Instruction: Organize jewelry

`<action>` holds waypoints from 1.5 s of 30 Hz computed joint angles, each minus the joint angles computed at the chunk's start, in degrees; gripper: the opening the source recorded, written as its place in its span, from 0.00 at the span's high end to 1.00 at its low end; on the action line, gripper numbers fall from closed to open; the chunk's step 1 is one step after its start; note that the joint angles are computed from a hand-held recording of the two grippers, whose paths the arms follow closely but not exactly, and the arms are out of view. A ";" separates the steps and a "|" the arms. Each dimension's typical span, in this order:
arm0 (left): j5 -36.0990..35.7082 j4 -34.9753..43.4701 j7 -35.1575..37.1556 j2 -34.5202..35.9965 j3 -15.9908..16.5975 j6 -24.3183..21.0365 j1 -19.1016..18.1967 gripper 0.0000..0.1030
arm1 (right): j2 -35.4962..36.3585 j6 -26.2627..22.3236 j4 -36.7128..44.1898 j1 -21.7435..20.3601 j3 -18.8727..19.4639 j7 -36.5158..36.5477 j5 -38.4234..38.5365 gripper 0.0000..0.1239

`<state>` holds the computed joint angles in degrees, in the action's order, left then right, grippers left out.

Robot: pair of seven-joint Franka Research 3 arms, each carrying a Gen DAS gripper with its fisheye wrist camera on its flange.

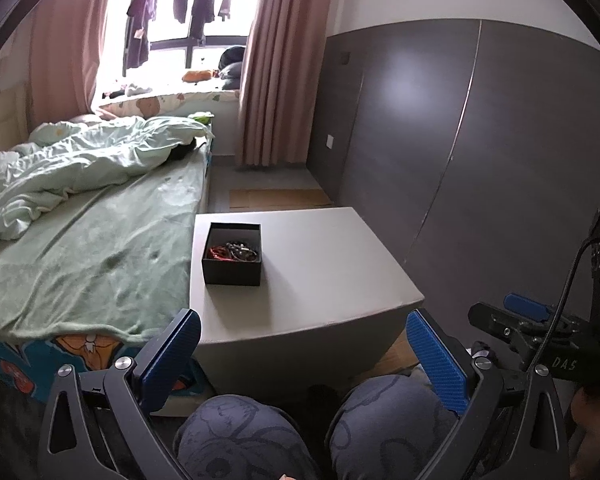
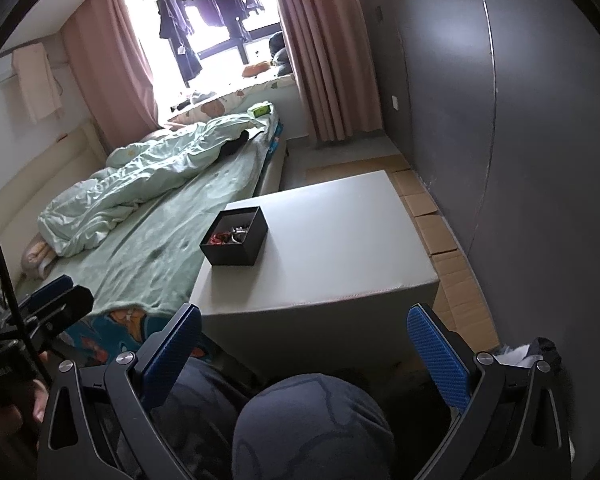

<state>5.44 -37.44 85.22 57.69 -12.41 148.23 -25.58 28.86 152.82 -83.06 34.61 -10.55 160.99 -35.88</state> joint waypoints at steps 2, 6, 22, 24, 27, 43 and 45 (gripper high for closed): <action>0.45 0.32 -0.51 0.31 0.58 0.32 -0.28 0.00 | -0.14 0.57 -0.73 0.01 -0.02 0.15 0.02 0.17; 0.39 -1.72 -1.77 -0.51 0.55 2.73 -0.06 0.00 | 0.08 1.57 -1.26 -0.06 -0.19 0.24 0.10 0.17; 0.78 1.33 -2.20 1.45 0.61 1.05 -0.58 0.00 | 0.41 1.76 -0.91 -0.02 -0.61 0.41 0.60 0.17; 0.84 1.16 -2.28 1.39 0.75 1.25 -0.61 0.00 | 0.46 1.90 -0.99 -0.22 -0.42 -0.05 1.05 0.17; 1.27 0.77 -2.59 1.21 1.12 1.49 -0.74 0.00 | 0.14 2.46 -1.64 -0.13 -0.68 0.02 1.22 0.17; 2.14 -2.94 -3.20 -1.01 0.88 3.03 -0.44 0.00 | -0.79 2.32 -2.81 -0.23 -0.73 1.39 0.32 0.17; 2.22 -3.12 -3.14 -1.09 0.76 3.08 -0.35 0.00 | -0.94 2.35 -2.91 -0.24 -0.68 1.29 0.19 0.17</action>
